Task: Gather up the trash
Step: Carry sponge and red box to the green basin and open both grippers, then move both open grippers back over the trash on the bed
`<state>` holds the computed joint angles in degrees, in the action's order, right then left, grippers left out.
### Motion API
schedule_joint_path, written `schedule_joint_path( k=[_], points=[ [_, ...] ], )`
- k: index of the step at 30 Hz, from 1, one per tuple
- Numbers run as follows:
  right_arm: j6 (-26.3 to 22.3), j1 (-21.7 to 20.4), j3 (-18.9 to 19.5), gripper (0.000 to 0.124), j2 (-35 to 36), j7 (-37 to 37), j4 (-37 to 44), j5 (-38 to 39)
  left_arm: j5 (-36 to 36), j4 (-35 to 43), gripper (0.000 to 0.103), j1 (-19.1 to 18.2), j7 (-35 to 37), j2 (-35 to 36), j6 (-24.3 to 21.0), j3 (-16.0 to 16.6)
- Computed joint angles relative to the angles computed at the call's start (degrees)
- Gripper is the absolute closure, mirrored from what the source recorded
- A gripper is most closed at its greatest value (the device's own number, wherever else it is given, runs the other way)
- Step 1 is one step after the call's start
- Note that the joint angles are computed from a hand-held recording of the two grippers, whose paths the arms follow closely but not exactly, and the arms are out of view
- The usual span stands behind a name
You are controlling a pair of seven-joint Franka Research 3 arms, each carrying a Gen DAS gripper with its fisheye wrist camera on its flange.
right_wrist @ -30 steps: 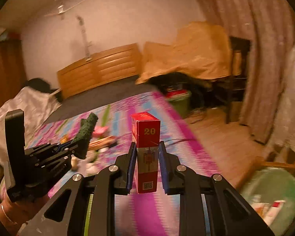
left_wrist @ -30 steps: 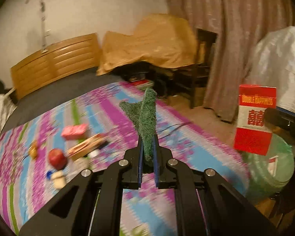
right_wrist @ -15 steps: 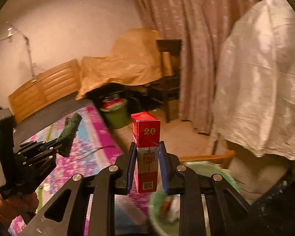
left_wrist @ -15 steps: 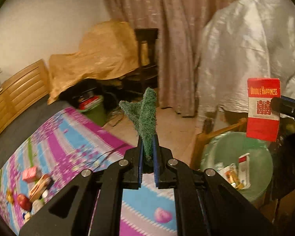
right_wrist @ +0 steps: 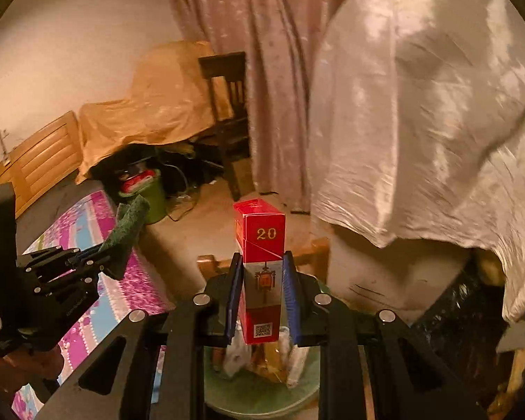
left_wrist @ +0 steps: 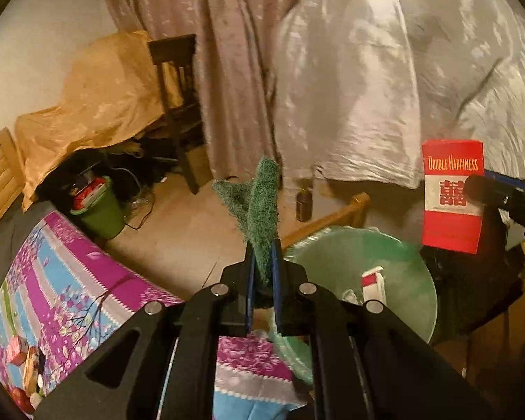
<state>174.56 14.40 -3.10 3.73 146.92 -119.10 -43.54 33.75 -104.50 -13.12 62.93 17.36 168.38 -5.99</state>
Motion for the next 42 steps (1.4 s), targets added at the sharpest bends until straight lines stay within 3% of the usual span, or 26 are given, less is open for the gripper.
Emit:
schedule_joint_path(
  k=[5,21,27,30,32,33,35,42],
  points=[
    [0.0,-0.9,-0.2,0.1,-0.3,0.7,-2.1,0.0,-2.7,1.7,0.096,0.3,5.1,2.2,-1.8,-2.4],
    [-0.9,-0.2,0.3,0.1,1.0,-4.7,-1.9,5.8,-4.3,3.1,0.096,-1.3,8.6,4.1,-3.7,-1.9],
    [-0.6,0.8,-0.3,0.1,1.9,-8.4,-1.5,9.6,-5.0,3.7,0.096,-1.3,9.4,4.7,-4.0,-2.1],
    [-0.7,0.5,0.8,0.099,2.9,-15.2,-1.0,16.3,-6.6,4.2,0.095,-0.4,11.2,5.4,-3.8,-3.2],
    [-1.4,1.4,-0.2,0.092,3.6,-15.5,-0.5,17.5,-8.8,4.4,0.09,0.9,14.2,5.8,-3.7,-4.9],
    [-1.7,2.4,-1.3,0.092,3.7,-14.1,-0.3,16.3,-9.5,4.7,0.078,0.9,15.0,6.1,-4.2,-5.2],
    [-1.8,3.1,-2.2,0.092,3.7,-13.0,-0.5,15.6,-8.9,4.9,0.07,-0.3,14.5,6.2,-4.2,-4.0],
    [-1.4,3.7,-3.1,0.092,4.0,-13.1,-1.0,16.2,-8.2,4.8,0.07,-1.5,14.2,6.3,-4.1,-2.7]
  ],
)
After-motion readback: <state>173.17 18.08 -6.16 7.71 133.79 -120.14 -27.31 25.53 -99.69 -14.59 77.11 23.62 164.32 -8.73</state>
